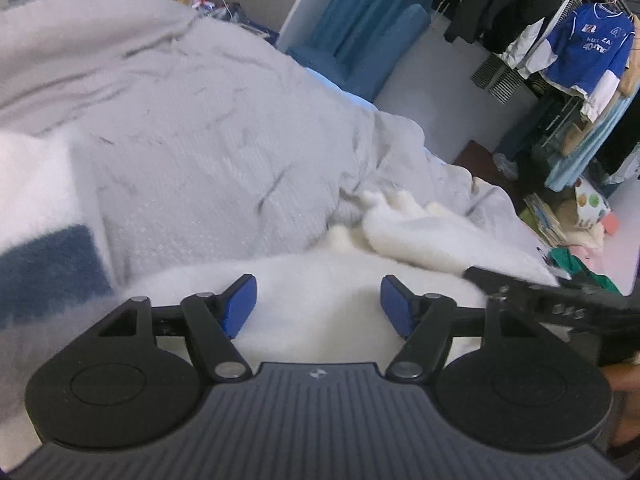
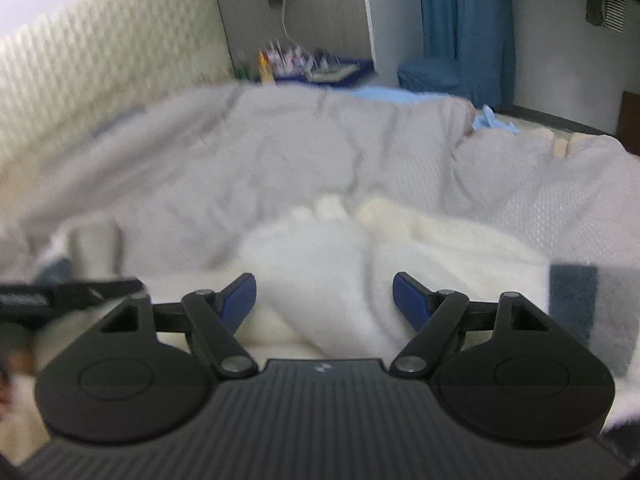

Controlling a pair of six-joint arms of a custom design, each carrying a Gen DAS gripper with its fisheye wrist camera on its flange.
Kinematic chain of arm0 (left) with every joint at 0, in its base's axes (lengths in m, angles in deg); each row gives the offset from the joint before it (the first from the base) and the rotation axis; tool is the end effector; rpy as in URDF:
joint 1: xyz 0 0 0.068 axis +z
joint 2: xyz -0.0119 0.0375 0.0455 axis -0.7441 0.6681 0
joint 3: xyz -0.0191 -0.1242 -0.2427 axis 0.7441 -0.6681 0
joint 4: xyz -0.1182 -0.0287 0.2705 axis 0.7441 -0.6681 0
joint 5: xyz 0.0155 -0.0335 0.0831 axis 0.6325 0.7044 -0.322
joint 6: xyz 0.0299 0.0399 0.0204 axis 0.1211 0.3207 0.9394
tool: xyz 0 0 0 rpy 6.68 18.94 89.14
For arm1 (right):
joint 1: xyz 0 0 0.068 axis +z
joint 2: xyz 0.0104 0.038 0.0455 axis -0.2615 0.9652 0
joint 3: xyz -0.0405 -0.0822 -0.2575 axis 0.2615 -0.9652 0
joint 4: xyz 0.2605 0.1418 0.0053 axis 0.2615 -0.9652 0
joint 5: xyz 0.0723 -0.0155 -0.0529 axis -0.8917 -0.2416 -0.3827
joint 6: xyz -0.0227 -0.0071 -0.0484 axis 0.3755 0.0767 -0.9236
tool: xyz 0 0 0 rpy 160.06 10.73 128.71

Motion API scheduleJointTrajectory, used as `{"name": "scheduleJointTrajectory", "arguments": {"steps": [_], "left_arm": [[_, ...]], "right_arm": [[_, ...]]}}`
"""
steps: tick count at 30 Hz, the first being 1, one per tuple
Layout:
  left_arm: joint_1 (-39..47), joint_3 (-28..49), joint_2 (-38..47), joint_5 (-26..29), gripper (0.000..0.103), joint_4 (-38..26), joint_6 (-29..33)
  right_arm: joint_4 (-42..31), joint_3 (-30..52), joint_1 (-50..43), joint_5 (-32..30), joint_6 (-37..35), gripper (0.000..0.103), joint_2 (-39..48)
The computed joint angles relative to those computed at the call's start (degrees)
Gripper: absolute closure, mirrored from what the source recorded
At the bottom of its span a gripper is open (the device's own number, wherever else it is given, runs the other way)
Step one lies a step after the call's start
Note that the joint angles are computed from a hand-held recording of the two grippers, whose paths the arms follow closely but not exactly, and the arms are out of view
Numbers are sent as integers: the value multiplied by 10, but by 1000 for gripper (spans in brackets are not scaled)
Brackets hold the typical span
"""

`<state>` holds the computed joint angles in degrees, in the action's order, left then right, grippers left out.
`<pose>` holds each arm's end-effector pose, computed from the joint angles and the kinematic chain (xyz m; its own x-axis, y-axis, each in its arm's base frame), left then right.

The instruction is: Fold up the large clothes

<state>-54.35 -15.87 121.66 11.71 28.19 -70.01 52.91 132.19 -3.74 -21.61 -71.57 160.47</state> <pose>0.2098 -0.0259 0.1311 -0.6134 -0.4528 -0.6471 -0.1719 0.8762 -0.4502 0.3175 0.0767 0.1713 -0.6064 -0.2439 -0.7568 -0.5153 0.8455 0.1404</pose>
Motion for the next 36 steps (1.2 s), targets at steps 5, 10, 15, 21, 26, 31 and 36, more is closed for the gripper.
{"name": "scheduleJointTrajectory", "arguments": {"steps": [5, 10, 15, 21, 26, 31, 36], "left_arm": [[6, -11, 24, 30, 22, 37, 22], [-23, -23, -22, -5, 50, 5, 17], [-75, -37, -84, -90, 95, -51, -4], [-162, -53, -275, -188, 97, -200, -56], [-279, -46, -397, -287, 98, -338, -119], [-406, -28, -443, -376, 103, -441, -211], [-494, -15, -457, -446, 103, -493, -265]], "right_arm": [[-5, 4, -4, 3, 15, 50, 12], [-20, -2, -18, -32, 36, 90, -7], [-12, -33, -36, -27, 79, 92, -68], [-2, -86, -103, -16, 144, 92, -178], [-16, -105, -188, 37, 221, 92, -219], [-51, -89, -253, 82, 283, 92, -187], [-81, -80, -286, 54, 289, 87, -175]]}}
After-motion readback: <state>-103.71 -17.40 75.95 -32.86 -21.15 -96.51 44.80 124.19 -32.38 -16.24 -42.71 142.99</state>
